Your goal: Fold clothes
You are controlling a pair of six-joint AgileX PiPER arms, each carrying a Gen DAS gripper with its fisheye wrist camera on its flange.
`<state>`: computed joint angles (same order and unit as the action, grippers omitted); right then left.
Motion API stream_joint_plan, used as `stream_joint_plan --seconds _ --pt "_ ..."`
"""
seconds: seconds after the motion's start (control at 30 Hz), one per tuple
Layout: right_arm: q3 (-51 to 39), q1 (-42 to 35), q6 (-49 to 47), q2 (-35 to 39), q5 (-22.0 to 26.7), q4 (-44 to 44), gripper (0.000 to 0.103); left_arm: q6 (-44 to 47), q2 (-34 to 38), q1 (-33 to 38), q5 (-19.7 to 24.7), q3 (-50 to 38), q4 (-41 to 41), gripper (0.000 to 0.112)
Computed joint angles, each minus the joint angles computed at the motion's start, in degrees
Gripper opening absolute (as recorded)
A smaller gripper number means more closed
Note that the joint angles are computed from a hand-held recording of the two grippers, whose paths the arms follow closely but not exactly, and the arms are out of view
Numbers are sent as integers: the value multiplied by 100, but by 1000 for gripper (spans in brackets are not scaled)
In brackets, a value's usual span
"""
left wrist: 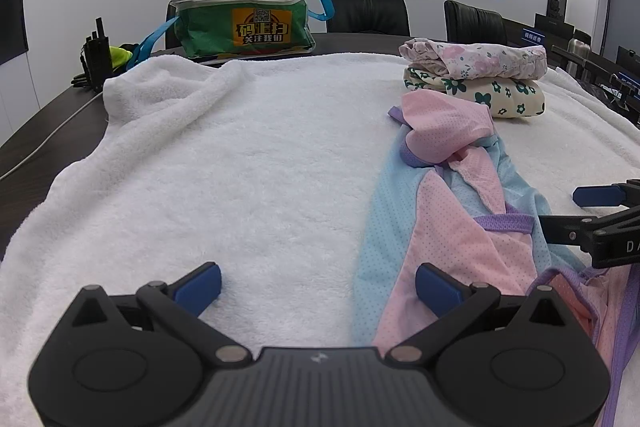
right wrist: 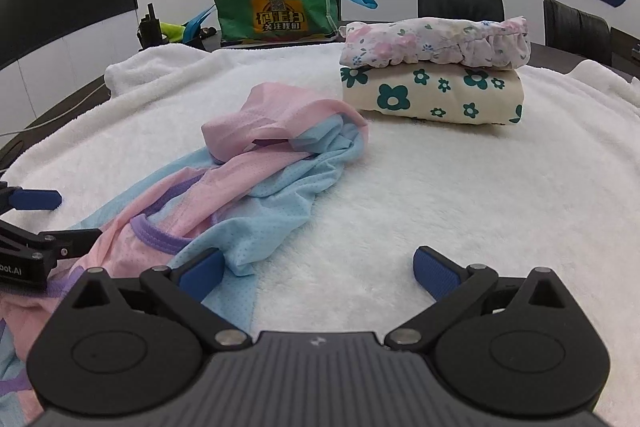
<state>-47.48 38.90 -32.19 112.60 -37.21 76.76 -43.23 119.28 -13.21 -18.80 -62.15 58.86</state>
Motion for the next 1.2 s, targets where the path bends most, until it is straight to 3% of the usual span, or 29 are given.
stream_joint_plan --seconds 0.3,0.6,1.03,1.2 --pt "-56 43 -140 31 -69 181 103 24 -8 -6 -3 15 -30 103" --pt "120 22 373 -36 -104 -191 103 66 -12 -22 10 22 -76 103" --pt "610 -34 1809 -184 -309 -1478 103 -131 -14 21 -16 -3 150 103" --pt "1181 125 2379 -654 -606 -2293 103 -293 -7 45 -26 -37 315 103"
